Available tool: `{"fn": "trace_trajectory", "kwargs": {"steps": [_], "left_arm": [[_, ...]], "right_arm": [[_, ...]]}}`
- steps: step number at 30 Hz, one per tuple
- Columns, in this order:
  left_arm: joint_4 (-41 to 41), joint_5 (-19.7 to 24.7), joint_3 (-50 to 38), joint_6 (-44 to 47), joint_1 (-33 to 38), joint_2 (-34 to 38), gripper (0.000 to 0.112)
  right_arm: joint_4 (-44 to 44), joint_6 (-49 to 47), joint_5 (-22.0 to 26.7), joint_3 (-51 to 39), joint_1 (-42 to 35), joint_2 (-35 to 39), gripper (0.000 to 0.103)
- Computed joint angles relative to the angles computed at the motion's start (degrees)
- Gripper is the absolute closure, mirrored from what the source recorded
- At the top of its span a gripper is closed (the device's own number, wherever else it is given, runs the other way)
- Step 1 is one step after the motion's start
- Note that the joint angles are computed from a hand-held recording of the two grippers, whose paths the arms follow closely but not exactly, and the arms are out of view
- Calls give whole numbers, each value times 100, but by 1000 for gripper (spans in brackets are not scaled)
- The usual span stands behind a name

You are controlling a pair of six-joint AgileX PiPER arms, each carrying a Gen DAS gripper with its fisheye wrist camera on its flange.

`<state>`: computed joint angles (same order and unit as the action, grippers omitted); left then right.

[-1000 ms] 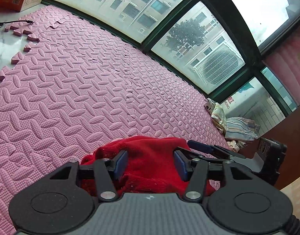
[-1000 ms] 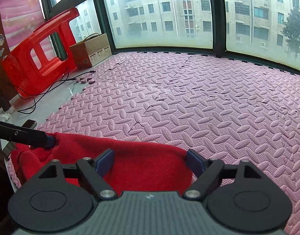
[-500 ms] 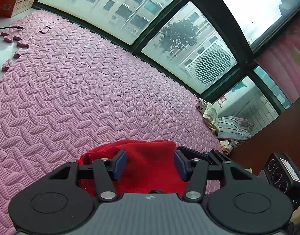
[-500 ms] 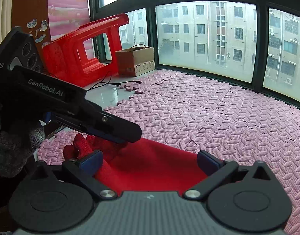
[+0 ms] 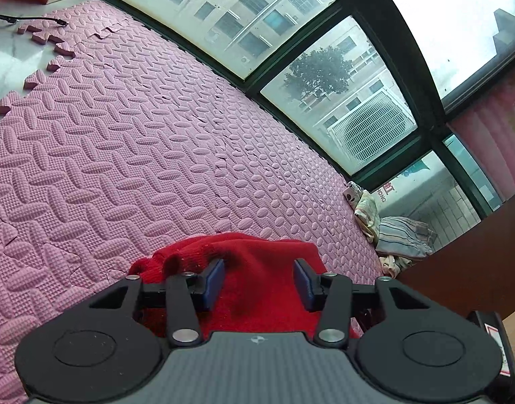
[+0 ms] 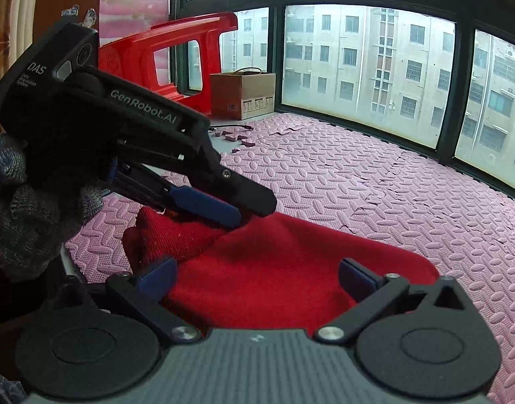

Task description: Fold clothes

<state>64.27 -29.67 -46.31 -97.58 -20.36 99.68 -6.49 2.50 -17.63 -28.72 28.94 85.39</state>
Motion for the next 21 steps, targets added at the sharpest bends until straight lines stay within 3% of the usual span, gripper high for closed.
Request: {"fn": "trace_trajectory", "kwargs": {"steps": [5, 10, 17, 21], "left_arm": [[-754, -172, 202, 477, 43, 109, 68], [-1351, -294, 358, 895, 5, 179, 73], [-1875, -511, 555, 1284, 64, 320, 95], [-2036, -682, 648, 1360, 101, 362, 97]], "right_arm": [[1102, -952, -677, 246, 333, 293, 0], [7, 163, -1009, 364, -25, 492, 0], [-140, 342, -1242, 478, -93, 570, 0], [-202, 523, -1253, 551, -139, 355, 0]]}}
